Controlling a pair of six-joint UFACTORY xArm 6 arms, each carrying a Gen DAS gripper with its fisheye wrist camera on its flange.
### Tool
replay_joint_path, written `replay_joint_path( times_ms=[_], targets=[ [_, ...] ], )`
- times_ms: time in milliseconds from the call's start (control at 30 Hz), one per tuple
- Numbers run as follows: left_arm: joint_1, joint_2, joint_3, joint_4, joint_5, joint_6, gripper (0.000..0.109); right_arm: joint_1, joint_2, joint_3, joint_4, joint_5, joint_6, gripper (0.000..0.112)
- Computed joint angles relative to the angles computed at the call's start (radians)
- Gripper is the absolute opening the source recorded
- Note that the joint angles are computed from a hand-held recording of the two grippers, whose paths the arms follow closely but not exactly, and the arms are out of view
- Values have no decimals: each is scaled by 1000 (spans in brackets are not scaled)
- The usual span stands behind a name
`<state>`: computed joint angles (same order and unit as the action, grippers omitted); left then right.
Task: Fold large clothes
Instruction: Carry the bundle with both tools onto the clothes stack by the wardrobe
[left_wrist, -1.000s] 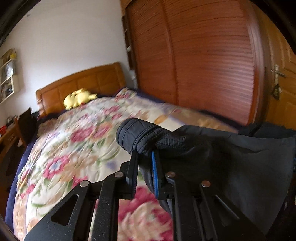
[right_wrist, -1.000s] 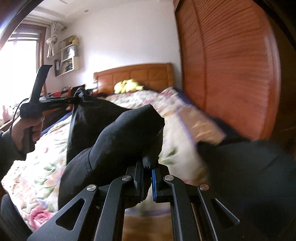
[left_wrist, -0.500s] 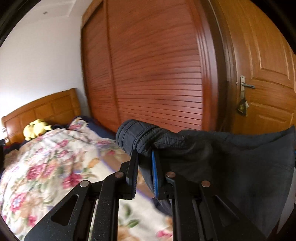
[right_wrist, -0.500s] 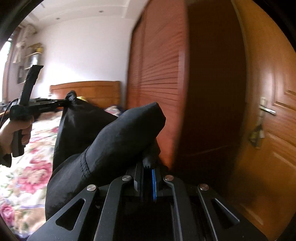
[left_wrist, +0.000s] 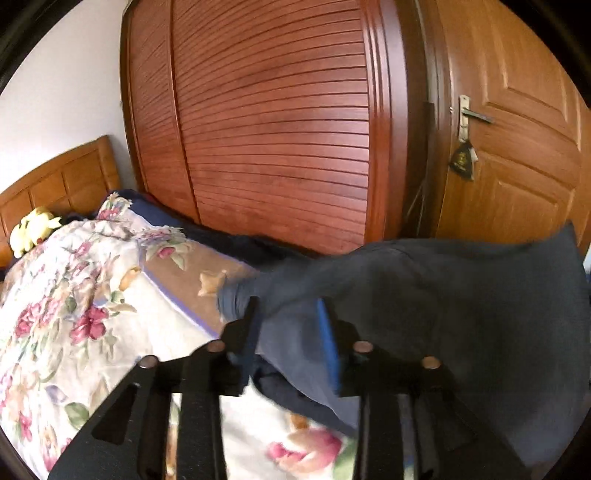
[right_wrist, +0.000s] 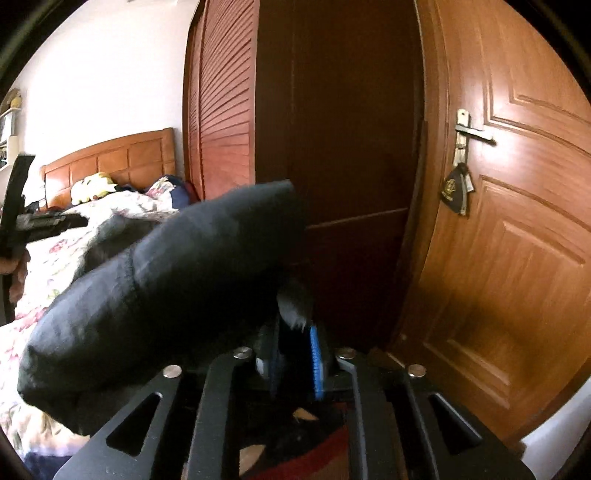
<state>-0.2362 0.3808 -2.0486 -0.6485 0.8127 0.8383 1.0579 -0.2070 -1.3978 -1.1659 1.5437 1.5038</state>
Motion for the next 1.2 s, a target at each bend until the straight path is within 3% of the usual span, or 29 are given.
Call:
replay_joint_path(
  times_ms=[133,167,200,367,467,567,733,833,1033,1200],
  targets=[
    [62,-91,122,-106,87,100,48,97,62,-118,-78,140,-57,39],
    [67,-103,141,-117,87,113,55,105,87,-155,-99,147,-87,42],
    [89,-147,202,-158,100,163,65,113,113,-201,-117,139,-122,44],
    [170,-252,357,-266,160,263,80,76,227,-367,-95,6,-255,51],
    [195,-313,439,-278,151,302,82,37,273,-438,-28,-57,-290,51],
    [230,-364,500,-304,158,344,82,-14,293,-472,91,2,-321,51],
    [302,-441,590,-352,180,400,82,-86,187,-308,241,-47,-220,53],
    [347,-469,626,-377,196,428,82,-89,209,-347,219,-35,-245,53],
    [413,-487,646,-374,228,447,82,28,347,-554,109,152,-216,54],
    [474,-529,682,-393,245,484,82,157,485,-720,26,247,-228,63]
  ],
)
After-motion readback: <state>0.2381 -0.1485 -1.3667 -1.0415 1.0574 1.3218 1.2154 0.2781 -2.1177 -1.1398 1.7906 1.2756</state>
